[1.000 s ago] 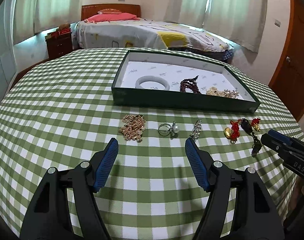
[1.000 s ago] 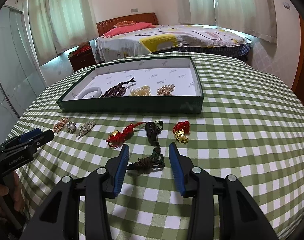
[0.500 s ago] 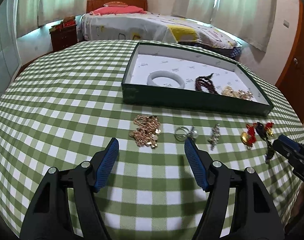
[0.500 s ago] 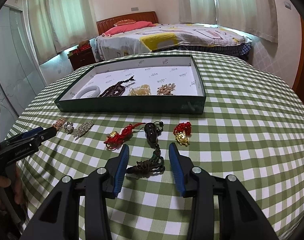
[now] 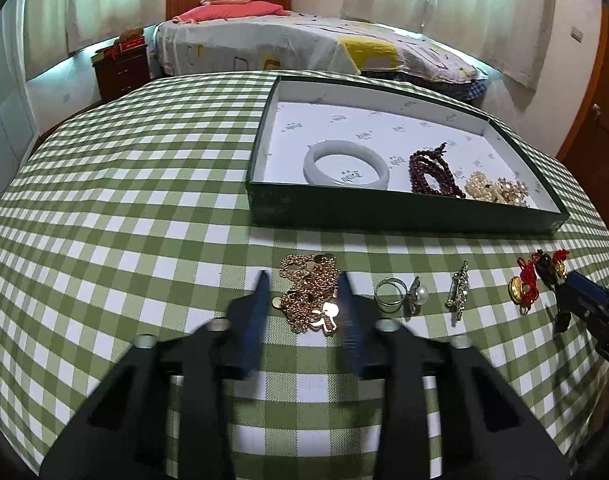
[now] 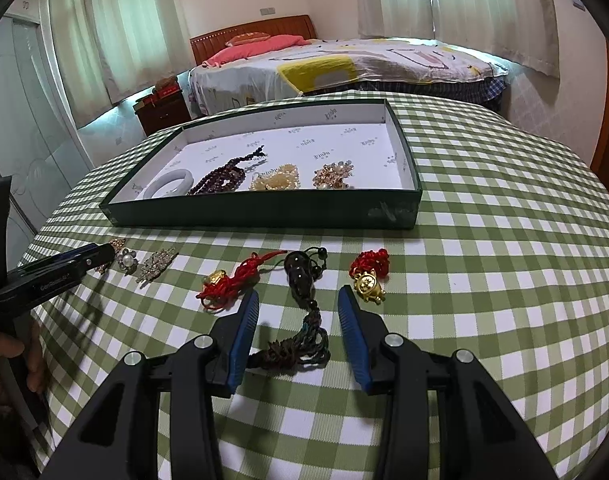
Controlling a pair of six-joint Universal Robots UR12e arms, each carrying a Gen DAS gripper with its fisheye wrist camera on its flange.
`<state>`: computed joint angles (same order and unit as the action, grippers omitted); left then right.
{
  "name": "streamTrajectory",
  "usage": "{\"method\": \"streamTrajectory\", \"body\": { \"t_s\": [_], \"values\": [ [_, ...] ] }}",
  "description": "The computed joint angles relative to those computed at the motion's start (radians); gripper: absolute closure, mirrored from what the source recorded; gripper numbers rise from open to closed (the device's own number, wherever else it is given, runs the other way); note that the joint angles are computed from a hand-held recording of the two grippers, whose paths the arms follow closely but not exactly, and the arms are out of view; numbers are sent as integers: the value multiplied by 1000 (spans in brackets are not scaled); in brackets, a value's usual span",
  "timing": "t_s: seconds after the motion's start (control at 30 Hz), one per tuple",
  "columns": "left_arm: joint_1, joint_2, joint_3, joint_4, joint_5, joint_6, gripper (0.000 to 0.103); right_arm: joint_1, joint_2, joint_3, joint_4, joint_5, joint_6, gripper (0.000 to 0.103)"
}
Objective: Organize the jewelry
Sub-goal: 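Grasp the gold chain with the left tool while the right tool grasps the black tassel pendant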
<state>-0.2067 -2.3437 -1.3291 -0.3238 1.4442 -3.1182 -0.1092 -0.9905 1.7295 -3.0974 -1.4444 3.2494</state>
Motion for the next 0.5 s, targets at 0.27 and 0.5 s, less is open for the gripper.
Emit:
{"method": "streamTrajectory", "body": {
  "t_s": [0.27,0.5],
  "values": [
    [9,5,-14,25,-45,-5,95,3,10,-21,24,4,-14,61],
    [14,13,-28,32,-61,-1,97,2,14,-39,52,2,-22,62]
  ]
}}
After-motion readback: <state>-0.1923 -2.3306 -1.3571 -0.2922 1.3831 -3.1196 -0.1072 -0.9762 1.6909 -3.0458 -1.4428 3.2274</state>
